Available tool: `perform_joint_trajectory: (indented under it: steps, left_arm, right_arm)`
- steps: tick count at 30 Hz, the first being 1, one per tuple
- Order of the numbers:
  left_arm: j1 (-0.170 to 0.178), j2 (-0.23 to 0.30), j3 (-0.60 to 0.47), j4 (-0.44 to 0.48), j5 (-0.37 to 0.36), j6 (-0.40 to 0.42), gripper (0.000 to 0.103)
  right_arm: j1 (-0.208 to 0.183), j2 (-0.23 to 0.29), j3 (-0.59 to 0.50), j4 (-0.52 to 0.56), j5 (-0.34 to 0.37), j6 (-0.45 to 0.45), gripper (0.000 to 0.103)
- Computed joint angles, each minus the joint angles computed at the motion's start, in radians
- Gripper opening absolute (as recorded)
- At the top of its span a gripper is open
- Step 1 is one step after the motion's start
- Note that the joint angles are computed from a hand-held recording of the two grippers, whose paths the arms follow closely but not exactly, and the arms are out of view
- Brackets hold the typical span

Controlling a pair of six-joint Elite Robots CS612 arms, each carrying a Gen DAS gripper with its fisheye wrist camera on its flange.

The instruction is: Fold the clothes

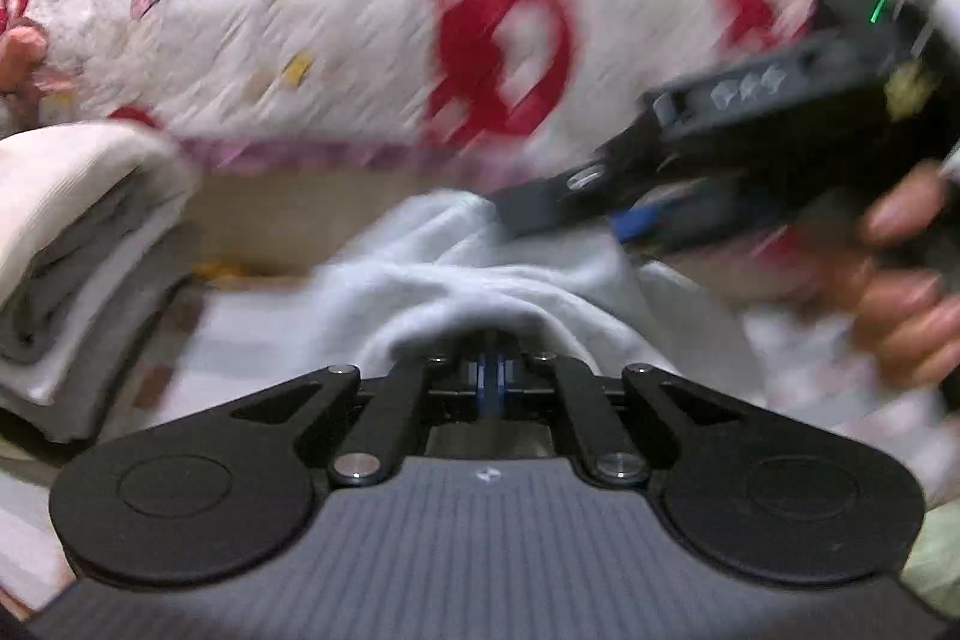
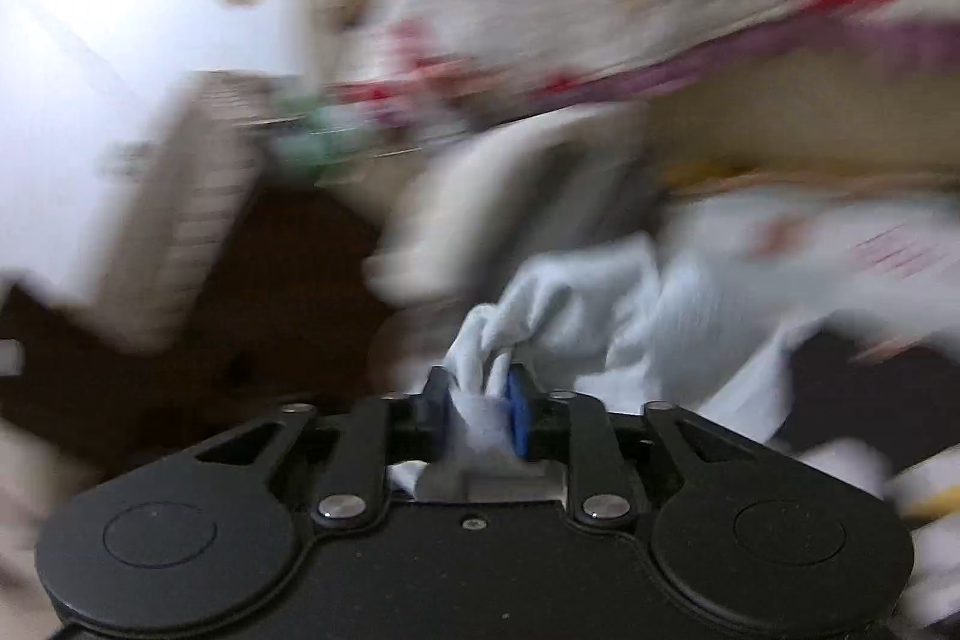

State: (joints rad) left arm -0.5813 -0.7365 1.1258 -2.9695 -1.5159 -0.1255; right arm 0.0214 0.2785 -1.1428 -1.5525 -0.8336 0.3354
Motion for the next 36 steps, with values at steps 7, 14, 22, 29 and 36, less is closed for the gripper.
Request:
perform_joint_trajectory:
  steps: [7,14,22,29,36]
  left_arm:
    - [0.015,0.054,0.136,-0.266,0.094,0.037,0.066]
    - [0.060,0.041,0.147,-0.052,-0.222,-0.011,0.066]
    - [0.034,0.053,0.143,0.031,-0.253,0.206,0.083]
    - [-0.028,0.057,0.198,-0.070,0.112,0.391,0.017]
    - [0.029,0.049,0.182,-0.223,0.179,0.122,0.008]
  right_arm:
    - [0.004,0.053,0.013,0.078,-0.317,-0.317,0.045]
    - [0.016,0.185,-0.169,0.281,-0.453,-0.392,0.048]
    - [0.022,0.224,-0.272,0.426,-0.517,-0.440,0.065]
    - [-0.012,0.328,-0.398,0.364,-0.460,-0.100,0.068]
    - [-0.014,0.334,-0.360,0.298,-0.398,-0.019,0.068]
